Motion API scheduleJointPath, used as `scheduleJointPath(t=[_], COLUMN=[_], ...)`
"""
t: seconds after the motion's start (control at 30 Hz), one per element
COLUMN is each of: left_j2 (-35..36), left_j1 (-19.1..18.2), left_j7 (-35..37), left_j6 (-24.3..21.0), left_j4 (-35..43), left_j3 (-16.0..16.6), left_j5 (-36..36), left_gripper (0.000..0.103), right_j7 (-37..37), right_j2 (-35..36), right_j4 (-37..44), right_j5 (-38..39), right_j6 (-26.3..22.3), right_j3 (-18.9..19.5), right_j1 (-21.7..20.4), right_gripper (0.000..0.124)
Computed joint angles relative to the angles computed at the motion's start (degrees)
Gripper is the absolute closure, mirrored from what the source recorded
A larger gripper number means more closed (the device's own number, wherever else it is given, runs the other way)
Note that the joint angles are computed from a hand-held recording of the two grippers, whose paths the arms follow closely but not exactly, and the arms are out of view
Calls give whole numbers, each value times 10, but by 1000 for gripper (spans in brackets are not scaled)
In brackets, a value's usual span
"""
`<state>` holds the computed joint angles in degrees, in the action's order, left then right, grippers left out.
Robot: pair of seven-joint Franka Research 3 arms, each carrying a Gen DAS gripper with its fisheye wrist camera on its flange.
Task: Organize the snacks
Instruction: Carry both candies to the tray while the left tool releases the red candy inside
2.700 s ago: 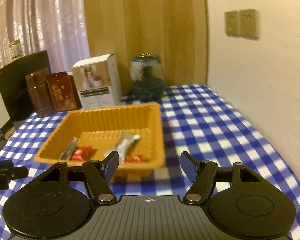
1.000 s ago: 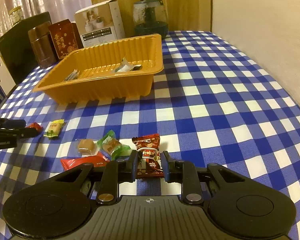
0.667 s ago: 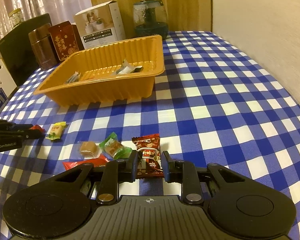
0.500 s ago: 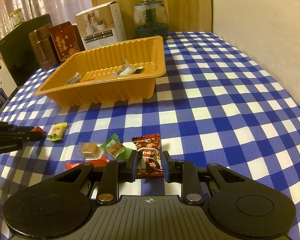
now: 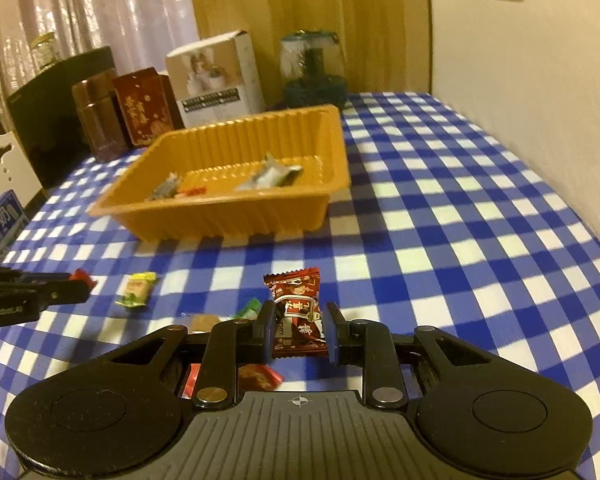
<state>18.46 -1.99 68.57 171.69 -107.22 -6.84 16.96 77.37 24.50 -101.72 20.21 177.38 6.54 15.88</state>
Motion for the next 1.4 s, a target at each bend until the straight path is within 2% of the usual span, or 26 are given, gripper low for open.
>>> scheduleJointPath(t=[0.1,0.27,0.57,0.77,1.0,1.23,1.4], left_j2=[-1,2,24,43,75,114,147], left_j1=[-13,-16,-39,-49,-39,-26,-18], left_j7=[-23,-39,-78,-119,-123,-114,-100], left_j6=[9,17,24,30,28,14,3], left_j4=[6,18,58,95,148,205,252], left_j3=[9,4,29,51,45,35,30], left_j5=[8,7,37,55,55,38,26], left_gripper=[82,82,82,82,82,82,82], right_j7=[-14,-26,-45,-34,-13,19,54], right_j2=[-1,-1,8,27,67,133,186], right_j4=[0,3,26,63,137,247,334], right_j5=[4,14,26,23,12,-7,-21], right_j6=[11,23,45,53,44,9,-34], right_j3=[14,29,50,41,23,-4,-25], right_j1=[-8,-15,-24,-12,7,30,43], right_gripper=[98,98,98,98,98,98,98])
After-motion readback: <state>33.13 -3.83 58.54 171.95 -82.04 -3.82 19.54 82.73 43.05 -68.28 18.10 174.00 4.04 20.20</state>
